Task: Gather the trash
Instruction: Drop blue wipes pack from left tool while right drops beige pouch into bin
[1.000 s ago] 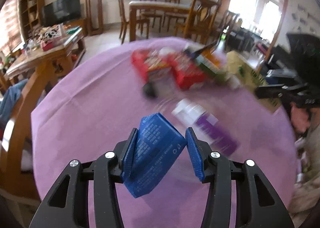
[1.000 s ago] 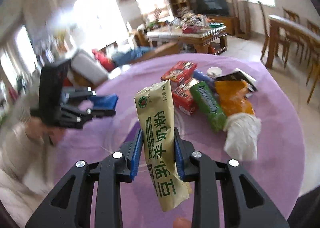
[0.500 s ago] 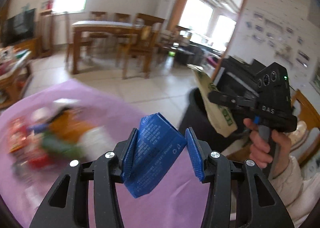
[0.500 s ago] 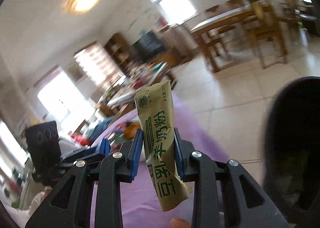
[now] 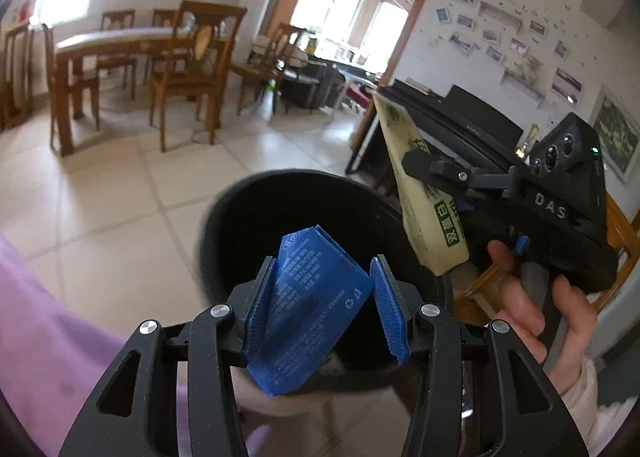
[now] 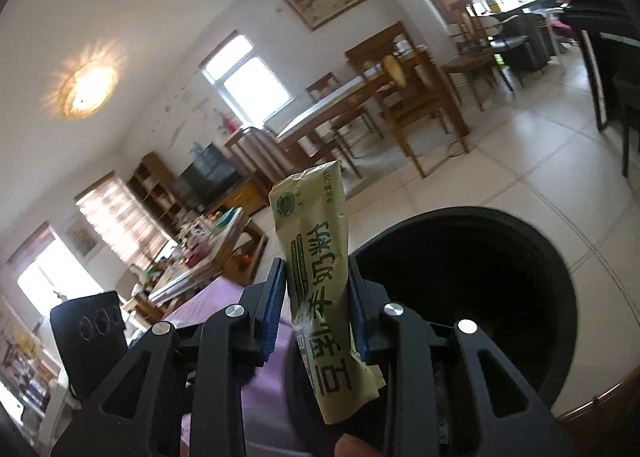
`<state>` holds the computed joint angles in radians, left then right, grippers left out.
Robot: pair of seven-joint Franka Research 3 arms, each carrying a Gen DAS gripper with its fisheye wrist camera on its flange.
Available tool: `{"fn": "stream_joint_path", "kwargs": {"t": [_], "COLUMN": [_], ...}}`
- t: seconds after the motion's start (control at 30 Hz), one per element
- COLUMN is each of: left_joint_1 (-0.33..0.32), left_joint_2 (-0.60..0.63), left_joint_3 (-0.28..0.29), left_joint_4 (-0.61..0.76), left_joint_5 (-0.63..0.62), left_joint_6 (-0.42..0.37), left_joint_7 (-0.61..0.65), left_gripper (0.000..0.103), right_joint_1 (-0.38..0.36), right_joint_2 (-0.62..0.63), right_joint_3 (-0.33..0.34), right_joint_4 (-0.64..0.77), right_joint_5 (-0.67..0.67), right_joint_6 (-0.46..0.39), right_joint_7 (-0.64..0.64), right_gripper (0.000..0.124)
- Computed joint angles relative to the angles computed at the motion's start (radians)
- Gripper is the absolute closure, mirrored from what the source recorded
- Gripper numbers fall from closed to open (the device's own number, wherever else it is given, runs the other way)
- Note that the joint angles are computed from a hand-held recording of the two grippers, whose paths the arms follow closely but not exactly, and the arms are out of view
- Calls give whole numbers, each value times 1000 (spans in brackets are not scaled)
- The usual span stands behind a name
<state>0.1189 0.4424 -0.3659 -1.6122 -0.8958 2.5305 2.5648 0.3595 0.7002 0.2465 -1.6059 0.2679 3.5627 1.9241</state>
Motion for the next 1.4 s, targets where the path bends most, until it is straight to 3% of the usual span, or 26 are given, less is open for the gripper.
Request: {"fn": "stream_joint_path", "kwargs": {"t": [0.2, 0.43, 0.47, 0.5, 0.53, 0.57, 0.6, 0.67, 0.77, 0.83, 1.07, 1.23, 1.4], "left_joint_1": [-75, -34, -32, -42, -42, -48, -39, -28, -11, 23, 64, 104, 148], "left_joint_2": [132, 142, 131, 126, 112, 106, 89, 78, 56, 39, -43, -155, -287], "left_joint_3": [-15, -76, -76, -69, -69, -67, -76, -92, -118, -151, -175, -168, -99], "left_joint_4": [118, 93, 78, 67, 51, 36, 15, -2, -49, -81, -170, -260, -361], "left_joint_5": [132, 204, 211, 227, 235, 245, 244, 245, 235, 209, 144, -7, -163], "left_joint_6": [56, 77, 88, 112, 125, 157, 175, 198, 272, 300, 338, 338, 313], "left_joint_7": [-114, -115, -112, -117, -124, -128, -122, -102, -61, -18, 45, 153, 232], "left_gripper": [55, 53, 49, 39, 32, 21, 18, 15, 5, 5, 5, 5, 5], "right_joint_1": [-4, -51, -38, -46, -62, -69, -79, -104, -79, -84, -33, 0, 64], "right_joint_2": [42, 36, 28, 21, 22, 20, 22, 28, 17, 13, 2, -10, 9], "right_joint_3": [-19, 15, 6, 15, 30, 37, 46, 65, 30, 31, -17, -35, -61], "right_joint_4": [42, -12, -21, -33, -40, -47, -55, -67, -75, -83, -75, -75, -5], "right_joint_5": [27, -1, 12, 5, -12, -19, -29, -73, -64, -83, -21, 23, 70], "right_joint_6": [-28, 7, 11, 13, 25, 38, 65, 103, 108, 115, 87, 62, -5], "right_joint_7": [-1, 29, 30, 38, 50, 62, 79, 121, 130, 143, 119, 96, 41], "right_gripper": [94, 91, 90, 82, 58, 44, 30, 29, 26, 26, 26, 26, 26]}}
